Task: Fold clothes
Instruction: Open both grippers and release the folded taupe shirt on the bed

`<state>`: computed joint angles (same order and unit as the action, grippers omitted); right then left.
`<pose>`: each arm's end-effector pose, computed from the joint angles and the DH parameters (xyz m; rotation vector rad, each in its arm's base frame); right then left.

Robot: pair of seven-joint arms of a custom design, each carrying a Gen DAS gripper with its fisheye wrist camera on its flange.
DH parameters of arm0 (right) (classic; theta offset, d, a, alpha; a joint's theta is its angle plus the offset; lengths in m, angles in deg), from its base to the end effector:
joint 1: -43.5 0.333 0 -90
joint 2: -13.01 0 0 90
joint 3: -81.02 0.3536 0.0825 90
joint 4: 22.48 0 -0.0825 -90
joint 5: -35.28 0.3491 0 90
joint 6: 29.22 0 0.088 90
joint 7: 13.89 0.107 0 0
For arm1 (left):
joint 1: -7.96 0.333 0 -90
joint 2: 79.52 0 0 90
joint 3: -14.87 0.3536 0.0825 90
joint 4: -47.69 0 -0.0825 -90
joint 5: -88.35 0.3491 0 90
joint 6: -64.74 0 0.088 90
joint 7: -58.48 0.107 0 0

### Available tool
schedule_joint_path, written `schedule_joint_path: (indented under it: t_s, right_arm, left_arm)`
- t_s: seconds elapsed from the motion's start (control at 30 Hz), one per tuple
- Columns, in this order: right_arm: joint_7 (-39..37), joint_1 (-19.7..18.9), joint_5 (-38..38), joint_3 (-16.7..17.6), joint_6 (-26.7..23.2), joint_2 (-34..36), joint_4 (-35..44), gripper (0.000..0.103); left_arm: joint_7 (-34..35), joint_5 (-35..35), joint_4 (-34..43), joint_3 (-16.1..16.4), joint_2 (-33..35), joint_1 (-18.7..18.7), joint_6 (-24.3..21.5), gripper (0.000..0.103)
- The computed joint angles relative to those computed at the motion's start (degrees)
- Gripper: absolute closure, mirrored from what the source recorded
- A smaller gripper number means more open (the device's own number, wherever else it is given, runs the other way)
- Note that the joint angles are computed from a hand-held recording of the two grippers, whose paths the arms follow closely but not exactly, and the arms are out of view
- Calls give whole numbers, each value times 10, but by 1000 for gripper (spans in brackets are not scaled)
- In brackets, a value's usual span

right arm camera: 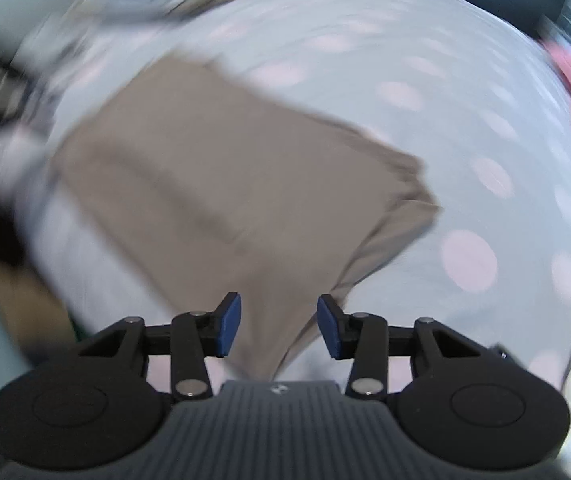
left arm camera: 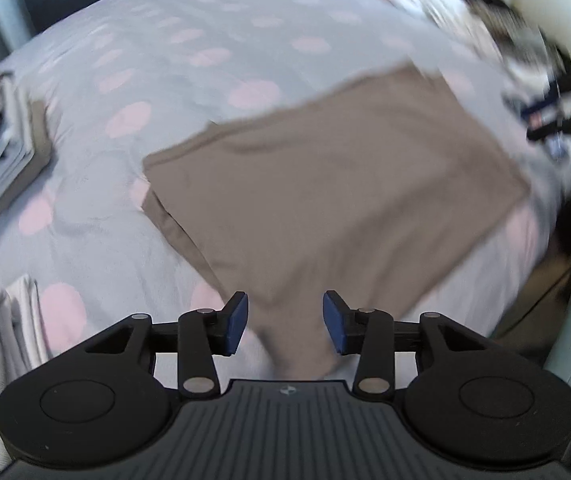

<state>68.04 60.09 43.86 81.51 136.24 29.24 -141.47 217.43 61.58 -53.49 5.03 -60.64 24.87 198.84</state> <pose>0.5876 0.1710 0.4112 -2.1473 1.5783 -0.3863 0.6419 0.0855 0.4595 -1.1152 2.6580 -0.6651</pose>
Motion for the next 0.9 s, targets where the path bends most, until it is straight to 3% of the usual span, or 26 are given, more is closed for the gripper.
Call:
schedule_joint_path:
  t_s: [0.07, 0.2, 0.4, 0.63, 0.77, 0.83, 0.9]
  right_arm:
    - [55, 2, 23, -11, -1, 4, 11, 50]
    - [120, -24, 72, -13, -24, 36, 66, 41]
    - [183, -70, 166, 15, -12, 109, 131, 38]
    - [200, -72, 158, 10, -12, 161, 176, 38]
    - [202, -70, 157, 11, 1, 182, 193, 37]
    - [218, -48, 140, -9, 14, 190, 196, 40]
    - [243, -10, 101, -48, 16, 195, 198, 61]
  left_arm:
    - [-34, -2, 27, 1, 12, -6, -1, 61]
    - [-107, 18, 60, 1, 40, -24, 59, 54]
    - [-255, 39, 115, -5, 107, -24, 97, 53]
    - [-346, 100, 144, -14, 150, -12, 101, 53]
    - [-354, 111, 154, -34, 162, -2, 97, 53]
    - [-339, 118, 146, -43, 160, 0, 106, 53]
    - [-325, 126, 135, -48, 156, 0, 118, 53]
